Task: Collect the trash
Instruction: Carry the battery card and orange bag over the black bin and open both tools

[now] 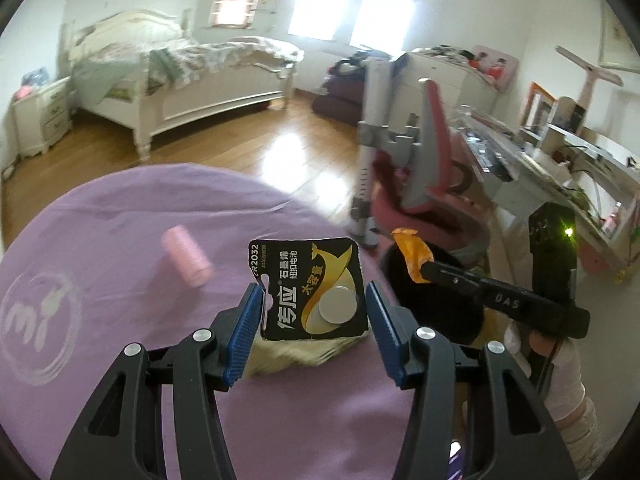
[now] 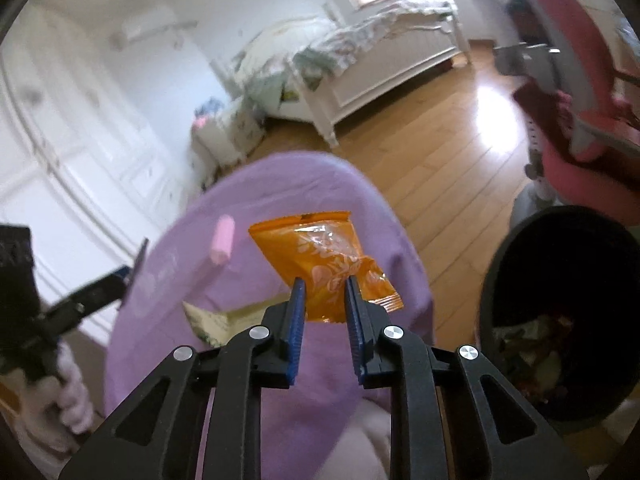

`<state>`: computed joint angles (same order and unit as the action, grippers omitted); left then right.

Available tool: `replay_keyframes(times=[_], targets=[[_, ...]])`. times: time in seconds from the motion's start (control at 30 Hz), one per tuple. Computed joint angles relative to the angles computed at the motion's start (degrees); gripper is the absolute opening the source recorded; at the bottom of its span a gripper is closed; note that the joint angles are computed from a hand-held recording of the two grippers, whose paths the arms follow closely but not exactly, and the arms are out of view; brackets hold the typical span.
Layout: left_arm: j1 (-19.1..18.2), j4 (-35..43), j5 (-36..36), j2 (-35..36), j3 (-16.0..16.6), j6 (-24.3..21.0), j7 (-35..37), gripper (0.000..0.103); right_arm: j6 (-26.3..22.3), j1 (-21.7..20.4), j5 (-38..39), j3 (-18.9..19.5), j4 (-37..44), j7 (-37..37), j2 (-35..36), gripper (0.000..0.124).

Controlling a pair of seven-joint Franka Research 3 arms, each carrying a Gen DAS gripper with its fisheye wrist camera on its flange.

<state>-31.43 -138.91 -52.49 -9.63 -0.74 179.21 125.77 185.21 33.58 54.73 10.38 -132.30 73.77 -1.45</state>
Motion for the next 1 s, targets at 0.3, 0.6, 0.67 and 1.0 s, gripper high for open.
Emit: replay_keyframes(times=[0.3,0.6,0.67,1.0], targets=[[-1.4,16.5,-11.8,11.6,-5.0,-6.7,15.4,0.053,7.8,-9.8,12.3,5.0,-11.4,-2.9,-13.3,0.020],[1.4,32.3,-3.2,26.5,-12.0,-14.9,9.6,0.052,10.0,-8.4,6.0,-3.5,-21.1,6.6,-19.5,0.020],[2.0,34.9,-1.4,28.9,-13.3,-15.5,8.1,0.053,10.9,-8.1,4.2,-4.5,-22.4,8.7,-19.8,0.021],[1.8,41.6,11.8,36.2,-15.3,-11.3,-0.9,0.084,10.2,-18.0,1.7,2.2,-26.6,16.1,-22.9,0.073]])
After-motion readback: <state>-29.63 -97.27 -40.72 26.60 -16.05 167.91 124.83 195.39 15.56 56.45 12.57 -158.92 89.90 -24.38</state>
